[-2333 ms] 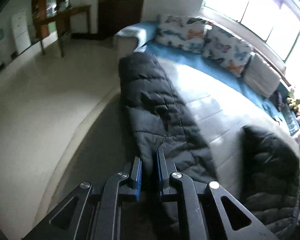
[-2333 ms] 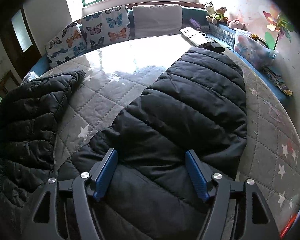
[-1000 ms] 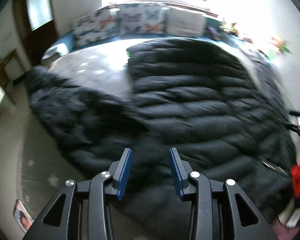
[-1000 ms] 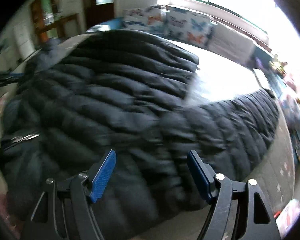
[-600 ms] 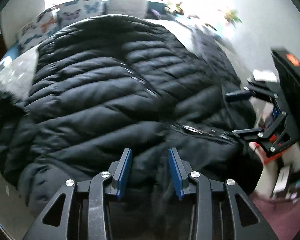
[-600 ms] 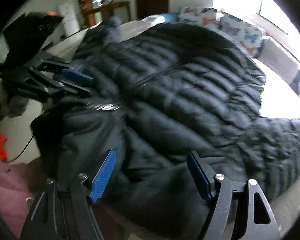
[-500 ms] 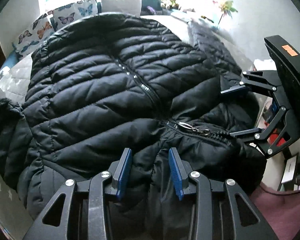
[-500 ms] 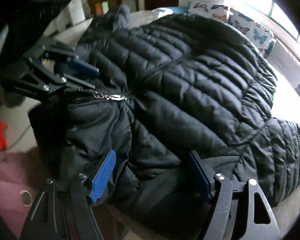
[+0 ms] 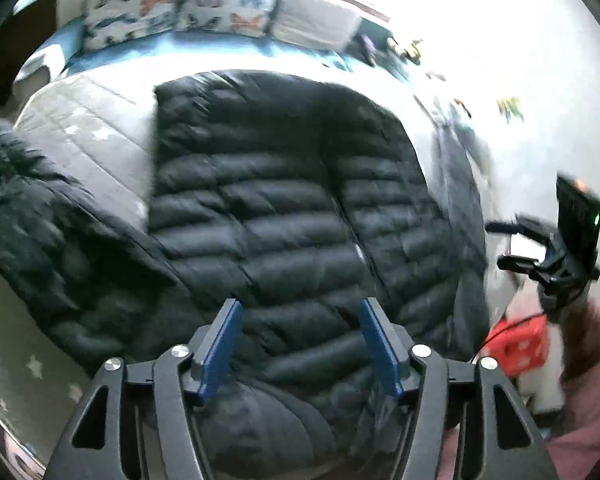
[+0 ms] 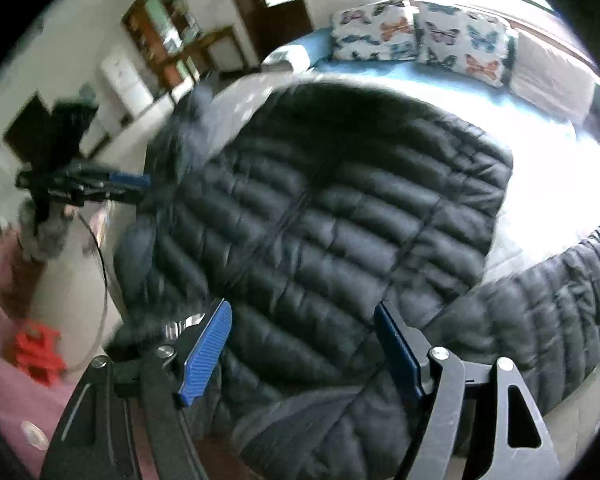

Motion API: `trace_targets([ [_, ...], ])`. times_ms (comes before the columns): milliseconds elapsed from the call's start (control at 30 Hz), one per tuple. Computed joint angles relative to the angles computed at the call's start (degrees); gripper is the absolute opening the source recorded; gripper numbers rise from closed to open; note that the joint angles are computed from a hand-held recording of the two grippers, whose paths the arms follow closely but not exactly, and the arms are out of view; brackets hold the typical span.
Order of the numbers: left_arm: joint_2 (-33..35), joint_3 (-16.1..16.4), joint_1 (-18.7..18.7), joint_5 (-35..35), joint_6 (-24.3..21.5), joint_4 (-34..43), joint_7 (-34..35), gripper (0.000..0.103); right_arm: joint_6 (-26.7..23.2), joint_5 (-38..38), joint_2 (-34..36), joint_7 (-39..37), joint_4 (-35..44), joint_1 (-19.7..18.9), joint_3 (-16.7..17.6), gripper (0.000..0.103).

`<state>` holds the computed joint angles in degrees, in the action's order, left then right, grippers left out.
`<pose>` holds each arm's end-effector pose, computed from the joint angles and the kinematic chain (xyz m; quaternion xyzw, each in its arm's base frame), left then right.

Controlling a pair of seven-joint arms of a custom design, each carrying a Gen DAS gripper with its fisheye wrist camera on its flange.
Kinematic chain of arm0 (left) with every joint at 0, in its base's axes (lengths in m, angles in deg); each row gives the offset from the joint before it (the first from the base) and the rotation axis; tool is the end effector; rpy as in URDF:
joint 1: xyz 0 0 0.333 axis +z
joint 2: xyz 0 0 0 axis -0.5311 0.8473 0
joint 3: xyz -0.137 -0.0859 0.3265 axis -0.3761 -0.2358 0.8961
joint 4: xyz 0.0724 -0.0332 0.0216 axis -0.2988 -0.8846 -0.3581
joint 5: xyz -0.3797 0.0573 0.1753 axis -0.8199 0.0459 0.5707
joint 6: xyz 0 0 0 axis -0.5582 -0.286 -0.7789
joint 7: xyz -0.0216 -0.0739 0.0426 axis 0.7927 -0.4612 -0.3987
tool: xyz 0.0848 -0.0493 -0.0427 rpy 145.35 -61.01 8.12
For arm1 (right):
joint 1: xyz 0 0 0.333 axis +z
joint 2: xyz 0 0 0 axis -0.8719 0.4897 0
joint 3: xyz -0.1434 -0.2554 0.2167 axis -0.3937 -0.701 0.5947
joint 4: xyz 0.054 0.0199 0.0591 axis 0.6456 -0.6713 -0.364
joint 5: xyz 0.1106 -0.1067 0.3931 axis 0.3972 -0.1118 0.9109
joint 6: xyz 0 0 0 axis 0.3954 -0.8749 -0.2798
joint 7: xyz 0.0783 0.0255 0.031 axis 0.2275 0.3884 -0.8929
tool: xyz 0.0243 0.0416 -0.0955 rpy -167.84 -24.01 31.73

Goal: Fold large clothes

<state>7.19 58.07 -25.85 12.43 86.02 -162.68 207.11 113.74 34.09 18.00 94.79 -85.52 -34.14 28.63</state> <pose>0.4755 0.0553 0.5694 0.5531 -0.7835 0.2773 0.0577 0.3607 0.1869 0.5729 -0.7898 0.4959 -0.1311 0.3364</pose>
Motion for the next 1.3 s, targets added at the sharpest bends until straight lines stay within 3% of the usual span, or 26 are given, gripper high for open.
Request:
trace_targets([
  [167,12.97,1.09,2.63,-4.87,-6.00,15.93,-6.30,0.078,-0.40,8.19,3.82,-1.89,6.90,1.31,-7.29,0.081],
  [267,21.20,-0.45,4.98,-7.61,-7.31,25.30,-10.89,0.078,-0.08,12.25,8.48,-3.14,11.64,-0.28,-8.89,0.081],
  [400,30.97,-3.06,7.79,-8.82,-8.48,36.37,-16.40,0.078,-0.82,23.66,15.16,-8.02,17.24,0.27,-13.93,0.081],
  [500,38.20,-5.20,9.24,-8.87,-8.80,43.75,-21.34,0.078,-0.93,28.37,20.04,-9.82,20.28,-1.53,-15.05,0.081],
  [600,43.84,-7.44,10.54,-9.07,-8.14,49.22,-24.66,0.078,-0.74,31.30,24.49,-10.15,22.93,-4.08,-14.88,0.081],
  [867,54.75,-12.12,12.29,-7.42,-2.16,57.22,-34.66,0.078,-5.43,46.83,35.16,-19.56,30.52,-9.26,-13.84,0.081],
  [1000,61.17,-14.75,12.76,-4.92,-3.53,64.27,-38.82,0.078,-9.18,51.93,39.35,-22.45,33.94,-12.72,-11.53,0.081],
  [1133,65.28,-17.88,13.12,-4.55,-3.34,68.03,-38.70,0.078,-11.65,58.73,41.32,-28.37,35.89,-15.84,-8.27,0.081],
  [1200,64.03,-19.23,13.12,-5.13,-0.10,65.26,-35.41,0.076,-11.71,59.16,41.44,-29.07,36.10,-17.01,-6.68,0.081],
  [1233,63.27,-19.23,12.70,-4.73,1.47,64.19,-34.14,0.075,-11.71,58.33,41.35,-28.89,36.06,-17.53,-5.93,0.075],
  [1267,62.31,-19.07,11.98,-3.93,3.67,62.79,-32.35,0.073,-9.91,56.90,40.94,-28.17,35.66,-17.69,-5.08,0.061],
  [1300,61.38,-19.03,11.41,-3.06,5.27,61.63,-30.12,0.066,-8.90,56.75,40.46,-28.48,35.22,-18.12,-4.26,0.055],
])
